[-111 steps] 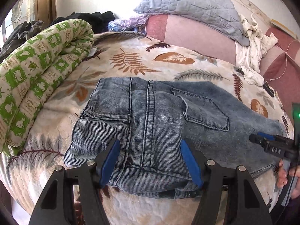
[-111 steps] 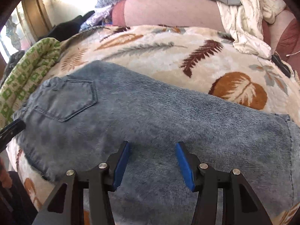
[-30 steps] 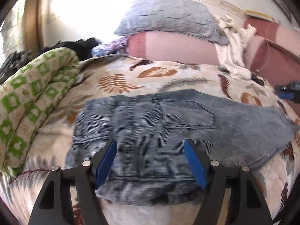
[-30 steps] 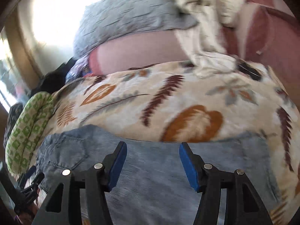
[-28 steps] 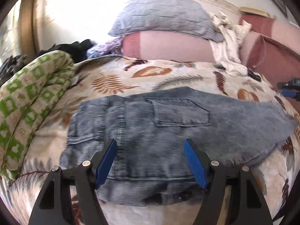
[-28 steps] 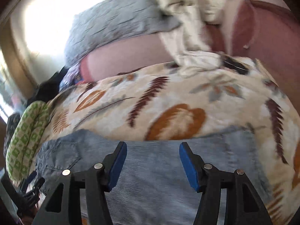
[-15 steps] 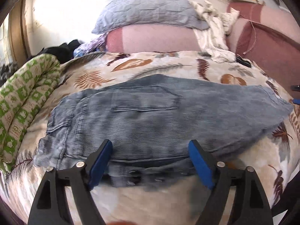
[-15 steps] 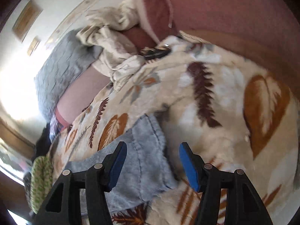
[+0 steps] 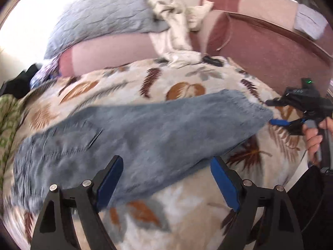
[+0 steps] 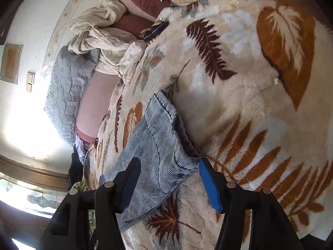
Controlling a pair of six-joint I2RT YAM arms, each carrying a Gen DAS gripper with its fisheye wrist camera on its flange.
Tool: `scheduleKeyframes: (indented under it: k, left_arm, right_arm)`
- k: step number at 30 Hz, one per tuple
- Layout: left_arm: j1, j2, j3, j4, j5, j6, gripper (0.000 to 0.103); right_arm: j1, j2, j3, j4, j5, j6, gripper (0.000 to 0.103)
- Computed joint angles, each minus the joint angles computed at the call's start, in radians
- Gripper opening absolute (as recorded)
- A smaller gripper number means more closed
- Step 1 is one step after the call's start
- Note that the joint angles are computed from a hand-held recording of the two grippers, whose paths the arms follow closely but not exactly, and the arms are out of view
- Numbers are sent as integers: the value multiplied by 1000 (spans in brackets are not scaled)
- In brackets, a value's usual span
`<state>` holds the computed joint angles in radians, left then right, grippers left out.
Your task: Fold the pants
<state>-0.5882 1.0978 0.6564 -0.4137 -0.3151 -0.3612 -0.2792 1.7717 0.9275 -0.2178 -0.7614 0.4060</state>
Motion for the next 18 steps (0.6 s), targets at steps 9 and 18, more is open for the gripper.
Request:
scheduleKeyframes:
  k: [9, 18]
  left_arm:
    - [85, 413, 453, -42, 133, 231, 86]
    - [115, 949, 1072, -277, 307, 274, 86]
  right_arm:
    - [-11, 102, -30, 145, -78, 149, 62]
    - [3, 109, -60, 265, -65, 201, 62]
